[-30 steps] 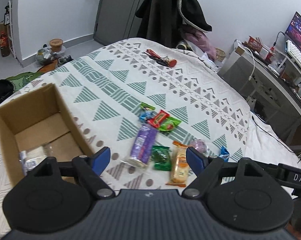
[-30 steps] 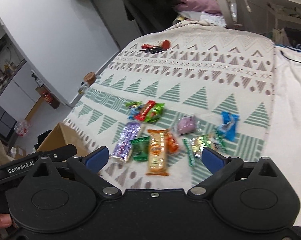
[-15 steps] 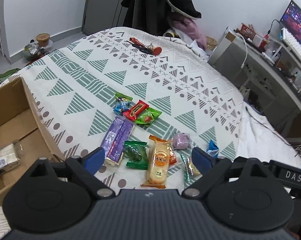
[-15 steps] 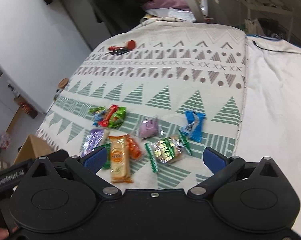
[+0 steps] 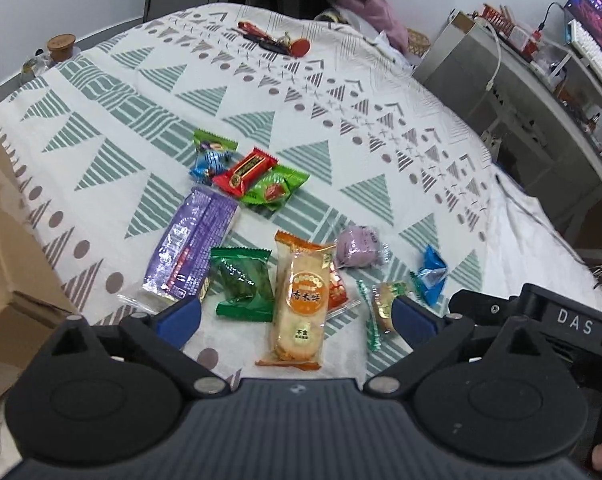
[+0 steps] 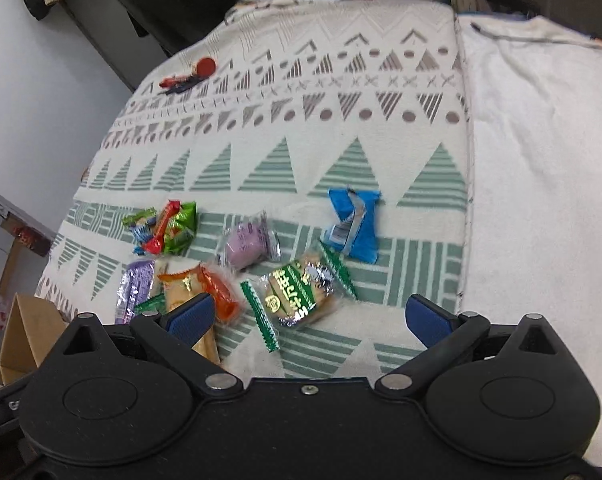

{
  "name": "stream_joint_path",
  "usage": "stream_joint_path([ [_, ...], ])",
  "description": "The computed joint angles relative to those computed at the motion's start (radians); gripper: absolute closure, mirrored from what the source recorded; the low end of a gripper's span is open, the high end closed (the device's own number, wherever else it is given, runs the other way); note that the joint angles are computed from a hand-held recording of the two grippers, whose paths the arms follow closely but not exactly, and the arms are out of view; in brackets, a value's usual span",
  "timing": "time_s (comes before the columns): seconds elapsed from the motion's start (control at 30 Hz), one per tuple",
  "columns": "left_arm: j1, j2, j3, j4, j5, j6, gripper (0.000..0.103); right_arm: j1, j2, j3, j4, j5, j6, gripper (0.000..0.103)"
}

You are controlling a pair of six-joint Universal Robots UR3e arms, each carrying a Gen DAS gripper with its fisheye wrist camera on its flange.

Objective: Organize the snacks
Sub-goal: 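Grasp orange-labelled cake with left tool while right tool grasps green round biscuit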

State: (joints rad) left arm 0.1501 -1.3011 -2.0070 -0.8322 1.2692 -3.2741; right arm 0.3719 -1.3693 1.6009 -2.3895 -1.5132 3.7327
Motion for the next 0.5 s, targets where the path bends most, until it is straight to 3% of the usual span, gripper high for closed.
stream_joint_path([
  [0.13, 0.001, -0.053, -0.027, 0.077, -0.038, -0.003, 0.01, -0.022, 0.037, -0.004, 0.001, 0.059, 0.012, 0.029],
  [0.33, -0.024, -0.164, -0.005, 0.116, -0.043, -0.018, 0.032, -0.057, 0.091, 0.001, -0.026, 0.166, 0.031, 0.054],
  [0.5, -0.037, -0.229, 0.002, 0.147, -0.046, -0.027, 0.036, -0.061, 0.143, -0.034, -0.031, 0.174, 0.046, 0.057],
])
